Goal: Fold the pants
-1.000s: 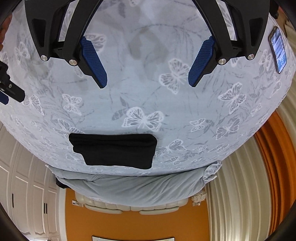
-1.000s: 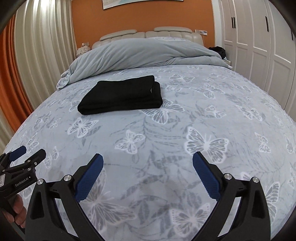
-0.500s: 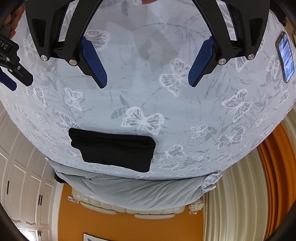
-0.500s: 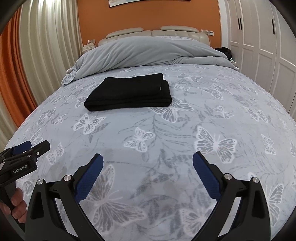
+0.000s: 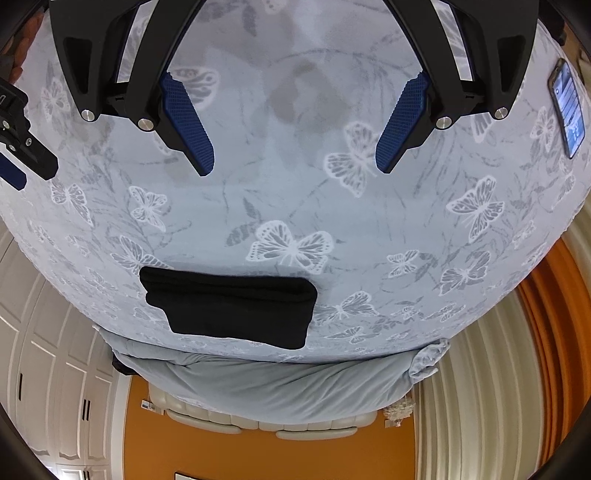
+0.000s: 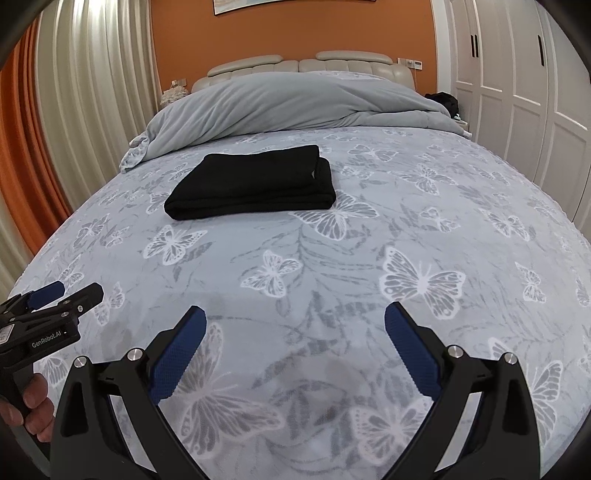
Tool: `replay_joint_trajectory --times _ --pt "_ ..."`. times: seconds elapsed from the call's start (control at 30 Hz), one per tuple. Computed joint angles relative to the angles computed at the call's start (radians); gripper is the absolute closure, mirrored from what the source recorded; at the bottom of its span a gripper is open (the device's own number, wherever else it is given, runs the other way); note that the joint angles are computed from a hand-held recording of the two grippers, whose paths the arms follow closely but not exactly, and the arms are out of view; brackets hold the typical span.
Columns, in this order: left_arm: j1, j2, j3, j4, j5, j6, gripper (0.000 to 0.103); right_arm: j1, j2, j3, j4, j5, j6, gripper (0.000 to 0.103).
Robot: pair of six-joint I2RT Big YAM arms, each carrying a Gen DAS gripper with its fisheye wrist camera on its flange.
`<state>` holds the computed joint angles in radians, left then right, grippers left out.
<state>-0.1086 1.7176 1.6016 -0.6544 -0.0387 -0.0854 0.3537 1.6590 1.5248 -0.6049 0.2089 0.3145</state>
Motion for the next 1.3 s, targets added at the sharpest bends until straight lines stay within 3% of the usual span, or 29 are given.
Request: replay_joint_trajectory --times 0.3,0.57,0.77,0.93,1.3 --pt "0.003 0.012 0.015 -0.025 0.014 -0.012 0.017 0.001 -0.005 -0.007 0.002 0.006 -0.003 0.008" --pt "-0.004 0.003 0.0 -0.001 0.004 -0.009 0.017 -0.002 -0.005 -0.011 0.001 -0.005 -0.008 0.008" --pt "-0.003 -0.005 -0.011 0.007 0.052 -0.034 0.011 0.001 -0.001 -0.006 -0.002 -0.009 -0.006 0.008" --pt "-0.015 -0.021 -0.035 0.044 -0.009 -0.023 0.011 0.002 0.003 0.0 -0.006 -0.011 -0.012 0.008" --pt "-0.019 -0.02 -0.034 0.048 -0.047 -0.007 0.011 0.003 0.008 0.004 -0.009 -0.017 -0.018 0.008"
